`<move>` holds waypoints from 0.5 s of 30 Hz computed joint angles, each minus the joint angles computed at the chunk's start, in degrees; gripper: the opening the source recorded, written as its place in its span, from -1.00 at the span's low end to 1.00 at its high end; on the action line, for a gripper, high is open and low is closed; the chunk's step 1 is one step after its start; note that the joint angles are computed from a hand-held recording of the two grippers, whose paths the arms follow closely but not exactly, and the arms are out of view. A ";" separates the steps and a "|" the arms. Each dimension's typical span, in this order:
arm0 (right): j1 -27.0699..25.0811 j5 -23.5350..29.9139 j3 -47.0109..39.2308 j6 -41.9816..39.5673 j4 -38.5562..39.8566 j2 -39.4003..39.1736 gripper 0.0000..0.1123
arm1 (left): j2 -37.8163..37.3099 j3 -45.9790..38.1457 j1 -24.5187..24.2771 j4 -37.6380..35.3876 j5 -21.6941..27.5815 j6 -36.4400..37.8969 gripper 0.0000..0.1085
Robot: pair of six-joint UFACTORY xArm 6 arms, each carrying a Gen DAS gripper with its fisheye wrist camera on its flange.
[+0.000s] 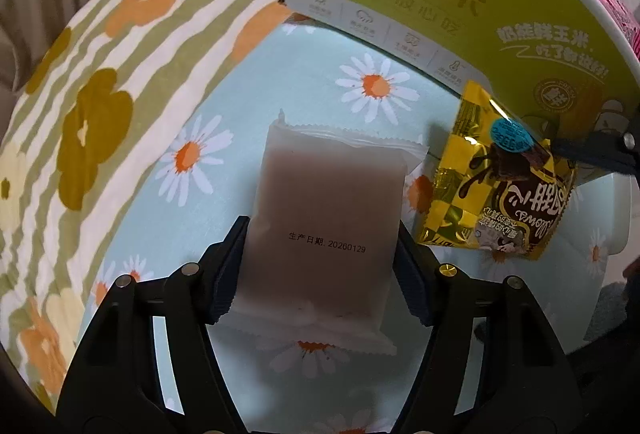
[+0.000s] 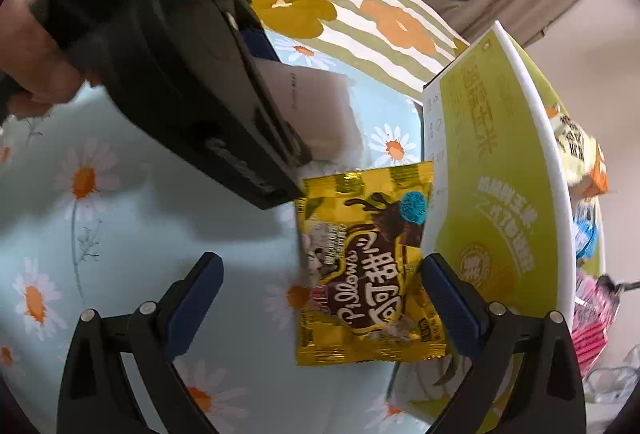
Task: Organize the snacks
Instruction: 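Grasp the translucent pink pack with left tool while right tool grasps the gold Pillows bag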
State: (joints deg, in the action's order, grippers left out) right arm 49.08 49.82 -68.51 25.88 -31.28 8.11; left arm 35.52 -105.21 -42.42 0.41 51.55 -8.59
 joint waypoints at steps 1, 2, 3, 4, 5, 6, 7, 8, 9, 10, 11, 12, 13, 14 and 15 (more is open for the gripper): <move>-0.30 -0.15 0.00 -0.37 0.42 0.03 0.76 | -0.75 1.10 0.13 -0.12 -0.24 -0.24 0.17; -0.53 0.12 -0.50 -0.57 0.37 0.57 0.76 | -1.78 2.69 0.35 -0.25 -0.66 -0.58 0.17; -0.69 0.40 -0.89 -0.71 0.35 0.96 0.76 | -2.98 4.39 0.59 -0.41 -0.97 -1.18 0.17; -0.76 0.75 -1.29 -0.84 0.23 1.33 0.76 | -3.90 5.83 0.77 -0.53 -1.39 -1.59 0.17; -0.75 1.43 -2.07 -0.92 0.08 2.09 0.76 | -5.18 7.67 1.01 -0.67 -1.76 -2.32 0.17; -0.91 1.77 -2.67 -1.26 0.34 2.78 0.76 | -6.17 9.12 1.13 -0.67 -2.08 -2.94 0.16; -1.09 1.56 -2.91 -1.85 1.63 3.30 0.76 | -7.28 10.71 1.28 -0.59 -2.40 -3.71 0.17; -1.63 1.44 -3.47 -3.14 4.08 4.05 0.76 | -8.44 12.36 1.43 -0.48 -2.69 -4.53 0.17; -2.14 1.06 -3.76 -3.74 6.13 4.53 0.73 | -9.59 13.99 1.57 -0.36 -3.04 -5.45 0.17; -3.00 -0.90 -3.23 -4.48 9.42 4.24 0.73 | -10.65 15.52 1.64 -0.35 -3.48 -6.22 0.16; -3.60 -1.92 -3.06 -5.89 13.04 4.18 0.72 | -11.54 16.76 1.78 -0.44 -3.83 -6.92 0.17; -4.29 -2.83 -2.78 -6.86 16.81 4.21 0.64 | -12.50 18.08 1.91 -0.49 -4.22 -7.72 0.16; -4.70 -3.34 -2.54 -7.50 19.29 4.25 0.57 | -13.20 19.05 1.96 -0.45 -4.55 -8.26 0.16; -5.16 -4.32 -1.90 -8.36 21.90 4.04 0.46 | -14.07 20.20 2.02 -0.31 -4.91 -9.05 0.16; -5.49 -5.52 -1.05 -8.78 23.63 3.62 0.32 | -14.64 20.92 2.00 -0.16 -5.12 -9.65 0.16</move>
